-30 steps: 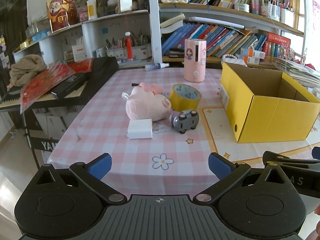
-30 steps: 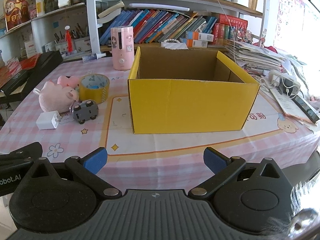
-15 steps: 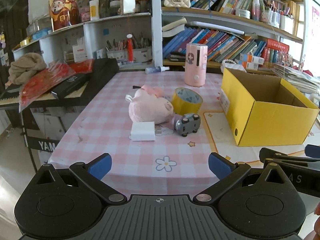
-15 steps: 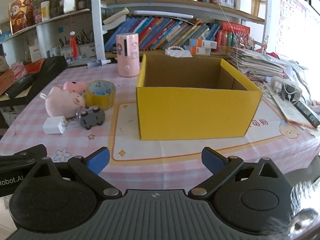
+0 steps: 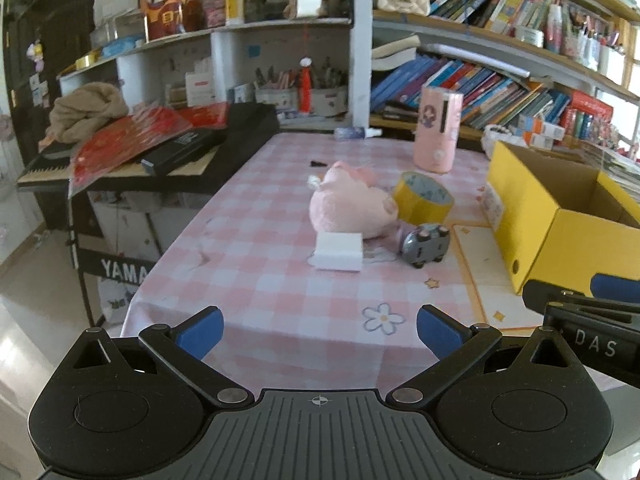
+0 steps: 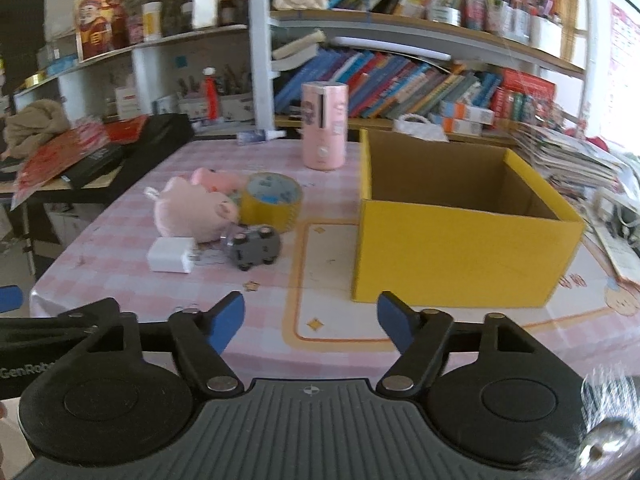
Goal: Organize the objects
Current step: 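Move both tools toward the white charger and toy truck, then grasp the white charger with the left tool while the right tool grasps the toy truck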
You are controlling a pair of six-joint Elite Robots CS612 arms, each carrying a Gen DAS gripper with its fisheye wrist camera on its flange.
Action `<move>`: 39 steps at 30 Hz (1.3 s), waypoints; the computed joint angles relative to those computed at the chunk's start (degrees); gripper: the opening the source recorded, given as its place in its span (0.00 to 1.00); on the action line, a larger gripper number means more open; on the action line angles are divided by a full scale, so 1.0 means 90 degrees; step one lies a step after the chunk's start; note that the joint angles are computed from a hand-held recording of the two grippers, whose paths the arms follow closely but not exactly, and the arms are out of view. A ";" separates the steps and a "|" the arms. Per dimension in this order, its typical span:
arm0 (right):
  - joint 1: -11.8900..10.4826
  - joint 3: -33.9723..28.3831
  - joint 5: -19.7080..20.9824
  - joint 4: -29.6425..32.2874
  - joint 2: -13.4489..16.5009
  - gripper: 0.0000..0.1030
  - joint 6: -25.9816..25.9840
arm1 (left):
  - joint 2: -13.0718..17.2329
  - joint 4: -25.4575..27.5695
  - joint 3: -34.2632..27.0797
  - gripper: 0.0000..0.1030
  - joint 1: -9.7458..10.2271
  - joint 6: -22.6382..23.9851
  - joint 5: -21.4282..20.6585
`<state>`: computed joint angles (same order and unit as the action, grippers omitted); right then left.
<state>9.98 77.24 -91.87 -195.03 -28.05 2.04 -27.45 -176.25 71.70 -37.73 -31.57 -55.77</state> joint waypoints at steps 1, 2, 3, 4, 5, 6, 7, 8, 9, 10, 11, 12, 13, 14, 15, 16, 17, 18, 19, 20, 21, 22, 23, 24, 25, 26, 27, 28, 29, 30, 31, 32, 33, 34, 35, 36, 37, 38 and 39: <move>0.0007 -0.0030 0.0053 0.0003 0.0013 0.64 -0.0055 | -0.0004 0.0066 -0.0004 1.00 0.0016 -0.0036 -0.0032; 0.0010 -0.0054 0.0107 0.0005 0.0025 0.64 -0.0102 | -0.0001 0.0091 -0.0008 1.00 0.0028 -0.0064 -0.0049; 0.0020 -0.0102 0.0133 0.0000 0.0052 0.64 -0.0144 | 0.0006 0.0106 -0.0014 1.00 0.0044 -0.0085 -0.0060; 0.0026 -0.0159 0.0173 0.0006 0.0081 0.64 -0.0180 | 0.0010 0.0116 -0.0023 1.00 0.0059 -0.0089 -0.0069; 0.0030 -0.0225 0.0206 0.0033 0.0111 0.64 -0.0195 | 0.0015 0.0121 -0.0033 1.00 0.0075 -0.0086 -0.0067; 0.0029 -0.0298 0.0252 0.0080 0.0142 0.64 -0.0194 | 0.0027 0.0141 -0.0058 1.00 0.0093 -0.0091 -0.0039; 0.0029 -0.0384 0.0308 0.0154 0.0177 0.64 -0.0191 | 0.0039 0.0158 -0.0084 1.00 0.0109 -0.0105 -0.0014; 0.0034 -0.0483 0.0346 0.0243 0.0216 0.64 -0.0206 | 0.0057 0.0165 -0.0116 1.00 0.0129 -0.0129 -0.0002; 0.0037 -0.0593 0.0391 0.0326 0.0262 0.64 -0.0235 | 0.0083 0.0203 -0.0170 1.00 0.0157 -0.0180 -0.0019; 0.0040 -0.0675 0.0430 0.0375 0.0297 0.64 -0.0259 | 0.0103 0.0270 -0.0217 1.00 0.0179 -0.0232 -0.0041; 0.0040 -0.0772 0.0468 0.0450 0.0336 0.64 -0.0281 | 0.0124 0.0377 -0.0278 1.00 0.0201 -0.0289 -0.0058; 0.0043 -0.0887 0.0493 0.0539 0.0382 0.63 -0.0301 | 0.0154 0.0500 -0.0358 1.00 0.0227 -0.0338 -0.0070; 0.0044 -0.1018 0.0522 0.0648 0.0432 0.63 -0.0318 | 0.0185 0.0590 -0.0434 1.00 0.0249 -0.0365 -0.0073; 0.0044 -0.1138 0.0552 0.0751 0.0478 0.63 -0.0333 | 0.0217 0.0653 -0.0506 1.00 0.0269 -0.0382 -0.0072; 0.0045 -0.1292 0.0580 0.0889 0.0536 0.63 -0.0364 | 0.0259 0.0694 -0.0590 1.00 0.0292 -0.0376 -0.0083; 0.0048 -0.1430 0.0598 0.1016 0.0590 0.63 -0.0406 | 0.0304 0.0741 -0.0682 1.00 0.0315 -0.0361 -0.0110; 0.0048 -0.1568 0.0622 0.1152 0.0645 0.63 -0.0459 | 0.0340 0.0775 -0.0755 1.00 0.0337 -0.0341 -0.0143; 0.0050 -0.1721 0.0633 0.1308 0.0707 0.63 -0.0525 | 0.0389 0.0831 -0.0858 1.00 0.0360 -0.0308 -0.0197; 0.0052 -0.1886 0.0647 0.1483 0.0774 0.63 -0.0591 | 0.0451 0.0898 -0.0984 1.00 0.0388 -0.0255 -0.0262; 0.0052 -0.2049 0.0662 0.1649 0.0844 0.63 -0.0642 | 0.0493 0.0949 -0.1069 1.00 0.0406 -0.0215 -0.0292; 0.0055 -0.2225 0.0660 0.1820 0.0920 0.63 -0.0687 | 0.0543 0.1006 -0.1171 1.00 0.0426 -0.0166 -0.0348; 0.0055 -0.2403 0.0662 0.2009 0.0996 0.64 -0.0738 | 0.0600 0.1068 -0.1288 1.00 0.0450 -0.0111 -0.0410; 0.0053 -0.2592 0.0660 0.2219 0.1076 0.65 -0.0779 | 0.0653 0.1129 -0.1396 1.00 0.0470 -0.0063 -0.0457; 0.0052 -0.2770 0.0651 0.2423 0.1152 0.68 -0.0804 | 0.0701 0.1193 -0.1493 1.00 0.0486 -0.0014 -0.0498; 0.0052 -0.2970 0.0636 0.2660 0.1235 0.71 -0.0818 | 0.0753 0.1259 -0.1600 1.00 0.0505 0.0037 -0.0547; 0.0045 -0.3137 0.0644 0.2863 0.1306 0.72 -0.0824 | 0.0799 0.1319 -0.1693 1.00 0.0522 0.0082 -0.0596; 0.0038 -0.3309 0.0673 0.3064 0.1380 0.73 -0.0829 | 0.0841 0.1389 -0.1781 1.00 0.0537 0.0129 -0.0650; 0.0031 -0.3484 0.0699 0.3273 0.1457 0.74 -0.0828 | 0.0897 0.1496 -0.1901 1.00 0.0553 0.0184 -0.0705; 0.0024 -0.3630 0.0729 0.3461 0.1521 0.74 -0.0824 | 0.0937 0.1585 -0.1993 1.00 0.0568 0.0226 -0.0746; 0.0018 -0.3804 0.0765 0.3672 0.1596 0.74 -0.0820 | 0.0984 0.1697 -0.2102 1.00 0.0584 0.0270 -0.0792; 0.0010 -0.3989 0.0813 0.3905 0.1675 0.74 -0.0830 | 0.1033 0.1822 -0.2209 1.00 0.0597 0.0304 -0.0836; 0.0004 -0.4171 0.0857 0.4131 0.1755 0.74 -0.0838 | 0.1080 0.1931 -0.2311 1.00 0.0610 0.0328 -0.0886; 0.0001 -0.4334 0.0887 0.4322 0.1828 0.74 -0.0849 | 0.1116 0.1995 -0.2382 1.00 0.0622 0.0345 -0.0930; 0.0001 -0.4516 0.0912 0.4520 0.1912 0.74 -0.0860 | 0.1164 0.2081 -0.2480 0.99 0.0635 0.0375 -0.1000; 0.0000 -0.4658 0.0925 0.4674 0.1978 0.73 -0.0866 | 0.1195 0.2153 -0.2553 0.99 0.0647 0.0398 -0.1057; -0.0002 -0.4801 0.0934 0.4821 0.2046 0.72 -0.0874 | 0.1240 0.2232 -0.2647 0.99 0.0655 0.0434 -0.1101; -0.0006 -0.4940 0.0952 0.4961 0.2112 0.70 -0.0877 | 0.1285 0.2317 -0.2745 0.99 0.0662 0.0458 -0.1133; -0.0013 -0.5045 0.0979 0.5071 0.2161 0.69 -0.0879 | 0.1324 0.2379 -0.2826 0.99 0.0670 0.0474 -0.1168; -0.0023 -0.5138 0.1024 0.5172 0.2203 0.66 -0.0885 | 0.1367 0.2438 -0.2912 0.99 0.0679 0.0484 -0.1206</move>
